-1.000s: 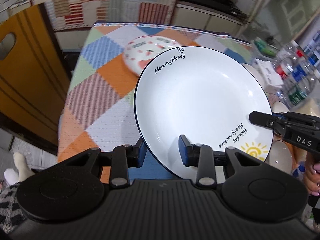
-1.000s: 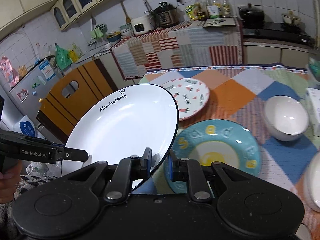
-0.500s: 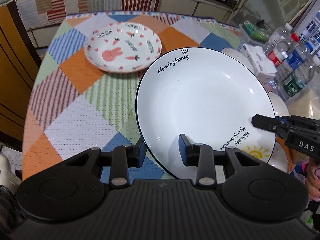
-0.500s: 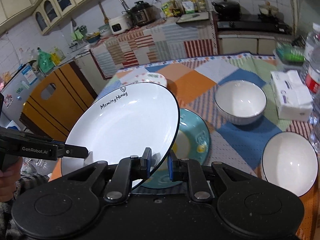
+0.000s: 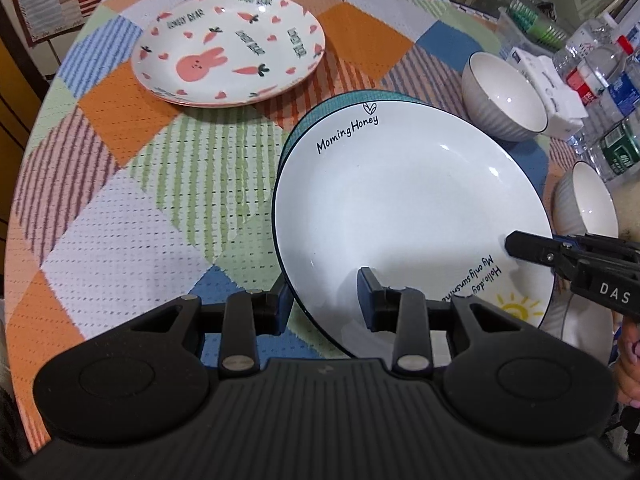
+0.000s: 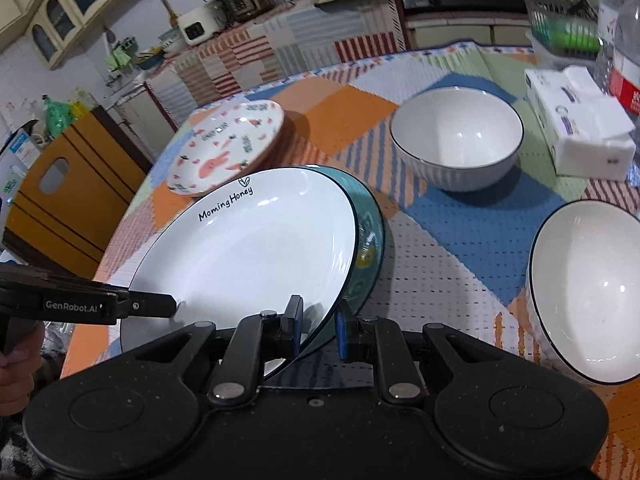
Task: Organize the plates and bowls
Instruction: 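Carry the white plate with the left tool and lower it onto the egg plate, then open the left tool and lift it off the white plate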
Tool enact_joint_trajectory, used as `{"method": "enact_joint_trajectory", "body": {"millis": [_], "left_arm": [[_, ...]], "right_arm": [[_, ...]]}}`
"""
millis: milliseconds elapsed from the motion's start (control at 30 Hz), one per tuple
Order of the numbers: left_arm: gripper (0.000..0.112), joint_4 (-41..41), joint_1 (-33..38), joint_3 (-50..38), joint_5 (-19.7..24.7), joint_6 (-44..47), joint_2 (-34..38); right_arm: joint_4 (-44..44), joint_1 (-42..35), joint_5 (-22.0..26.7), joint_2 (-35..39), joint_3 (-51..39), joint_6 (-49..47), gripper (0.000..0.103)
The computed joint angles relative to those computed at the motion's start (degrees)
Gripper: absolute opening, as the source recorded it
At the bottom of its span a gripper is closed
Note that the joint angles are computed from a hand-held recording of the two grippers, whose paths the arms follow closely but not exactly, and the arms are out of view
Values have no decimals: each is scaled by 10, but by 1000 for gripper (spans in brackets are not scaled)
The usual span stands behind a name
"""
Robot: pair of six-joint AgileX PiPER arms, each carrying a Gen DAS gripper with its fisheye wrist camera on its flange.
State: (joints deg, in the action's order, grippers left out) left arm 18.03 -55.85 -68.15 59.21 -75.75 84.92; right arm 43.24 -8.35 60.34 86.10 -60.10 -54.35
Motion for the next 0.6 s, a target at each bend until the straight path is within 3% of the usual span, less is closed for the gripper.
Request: {"method": "enact_joint_trajectory", "body": {"millis": [200, 367, 600], "left_arm": [[33, -28, 35, 26, -53, 28, 9], [33, -37, 45, 34, -67, 31, 6], [32, -45, 54, 23, -62, 39, 20]], "right_arm": [[-31, 23, -28, 16, -12, 26, 21], [-56, 43, -44, 8, -17, 39, 22], [-170, 129, -135, -24, 5, 135, 29]]}}
